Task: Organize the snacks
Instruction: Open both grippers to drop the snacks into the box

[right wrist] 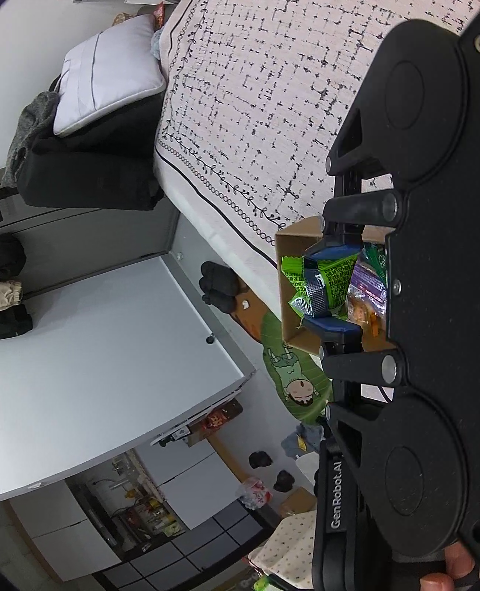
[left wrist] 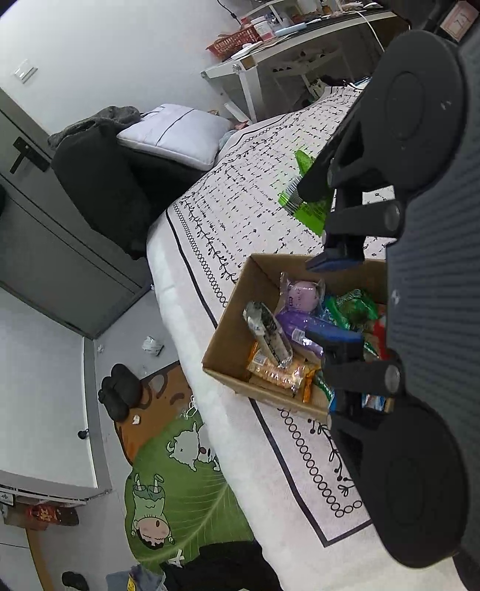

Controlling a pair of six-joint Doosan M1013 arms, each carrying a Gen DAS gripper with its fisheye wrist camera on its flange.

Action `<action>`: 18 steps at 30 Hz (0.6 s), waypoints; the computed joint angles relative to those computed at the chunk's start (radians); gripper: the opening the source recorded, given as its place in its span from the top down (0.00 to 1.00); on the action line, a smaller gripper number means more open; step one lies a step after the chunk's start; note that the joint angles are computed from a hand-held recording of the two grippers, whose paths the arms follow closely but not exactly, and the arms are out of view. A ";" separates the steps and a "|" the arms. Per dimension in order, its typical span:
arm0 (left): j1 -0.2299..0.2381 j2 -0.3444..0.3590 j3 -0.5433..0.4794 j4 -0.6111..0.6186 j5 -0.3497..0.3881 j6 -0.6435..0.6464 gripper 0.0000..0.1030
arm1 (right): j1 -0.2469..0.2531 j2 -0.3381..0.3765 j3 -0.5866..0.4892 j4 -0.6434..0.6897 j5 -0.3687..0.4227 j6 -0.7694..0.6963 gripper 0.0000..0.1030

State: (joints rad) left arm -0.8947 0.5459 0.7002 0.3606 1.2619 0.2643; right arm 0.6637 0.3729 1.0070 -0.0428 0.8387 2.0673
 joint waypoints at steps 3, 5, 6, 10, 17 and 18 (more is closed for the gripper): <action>0.002 -0.009 0.012 0.003 0.001 -0.007 0.61 | 0.005 0.006 -0.012 0.005 0.013 0.008 0.61; 0.002 -0.014 0.017 0.010 0.007 -0.011 0.56 | 0.007 0.007 -0.015 0.001 0.017 0.025 0.59; 0.001 -0.015 0.017 0.014 0.011 -0.011 0.53 | 0.007 0.007 -0.016 0.005 0.019 0.028 0.55; -0.005 -0.017 0.012 0.043 0.039 -0.025 0.39 | 0.013 -0.004 -0.011 -0.024 0.020 0.056 0.46; -0.020 -0.028 0.016 0.094 0.067 -0.048 0.20 | 0.016 -0.033 0.014 -0.068 0.018 0.098 0.39; -0.023 -0.024 0.004 0.098 0.086 -0.043 0.20 | 0.017 -0.038 0.020 -0.075 0.017 0.105 0.38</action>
State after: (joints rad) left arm -0.9174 0.5221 0.7043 0.4589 1.3482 0.2216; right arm 0.6807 0.3346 1.0269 -0.1175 0.8552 2.1724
